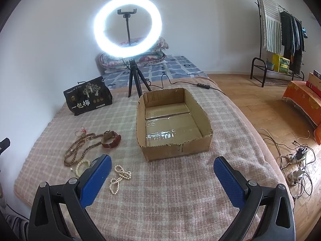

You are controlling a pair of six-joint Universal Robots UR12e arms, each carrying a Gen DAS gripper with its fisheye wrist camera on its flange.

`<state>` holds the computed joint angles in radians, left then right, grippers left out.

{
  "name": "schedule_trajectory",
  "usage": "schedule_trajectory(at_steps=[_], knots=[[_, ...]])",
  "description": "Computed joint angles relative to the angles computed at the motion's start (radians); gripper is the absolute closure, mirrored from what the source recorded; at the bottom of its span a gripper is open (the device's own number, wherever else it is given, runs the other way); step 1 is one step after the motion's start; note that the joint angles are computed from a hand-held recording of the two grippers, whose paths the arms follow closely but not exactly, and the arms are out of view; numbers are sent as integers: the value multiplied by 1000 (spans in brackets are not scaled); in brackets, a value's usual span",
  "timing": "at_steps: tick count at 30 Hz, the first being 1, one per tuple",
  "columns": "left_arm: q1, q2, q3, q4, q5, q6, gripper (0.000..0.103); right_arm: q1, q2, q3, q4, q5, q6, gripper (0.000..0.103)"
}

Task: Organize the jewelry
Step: 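Move left tool to the brown bead strand while right tool approaches the red-strap watch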

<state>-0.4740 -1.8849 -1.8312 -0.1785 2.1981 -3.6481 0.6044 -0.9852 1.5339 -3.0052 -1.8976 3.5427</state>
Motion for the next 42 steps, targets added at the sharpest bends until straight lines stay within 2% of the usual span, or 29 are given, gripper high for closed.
schedule_trajectory(at_steps=[10, 14, 18, 20, 22, 24, 26, 28, 33, 35, 39, 42], knots=[[57, -8, -9, -48, -109, 9, 0, -8, 41, -66, 13, 62, -91, 0], [88, -11, -19, -27, -211, 12, 0, -9, 60, -96, 22, 85, -125, 0], [108, -23, -16, -40, -274, -7, 1, -9, 77, -124, 40, 115, -148, 0], [119, -28, -16, -46, -315, -20, 7, -10, 83, -134, 49, 131, -156, 0], [132, -32, -14, -62, -370, -35, 21, -9, 92, -148, 58, 145, -171, 0], [146, -38, -10, -77, -443, -44, 30, -9, 101, -163, 69, 156, -180, 0], [155, -48, -4, -83, -494, -51, 31, -11, 110, -179, 82, 182, -187, 1], [157, -62, 11, -101, -521, -46, 39, -11, 121, -201, 101, 207, -195, 4], [162, -102, 52, -143, -578, -38, 41, -9, 159, -271, 150, 256, -234, 4], [165, -118, 70, -164, -593, -38, 46, -8, 181, -310, 183, 283, -246, 5], [174, -142, 89, -177, -638, -59, 50, -4, 232, -401, 277, 325, -286, 15], [175, -153, 99, -179, -640, -63, 50, -4, 268, -467, 351, 342, -295, 15]])
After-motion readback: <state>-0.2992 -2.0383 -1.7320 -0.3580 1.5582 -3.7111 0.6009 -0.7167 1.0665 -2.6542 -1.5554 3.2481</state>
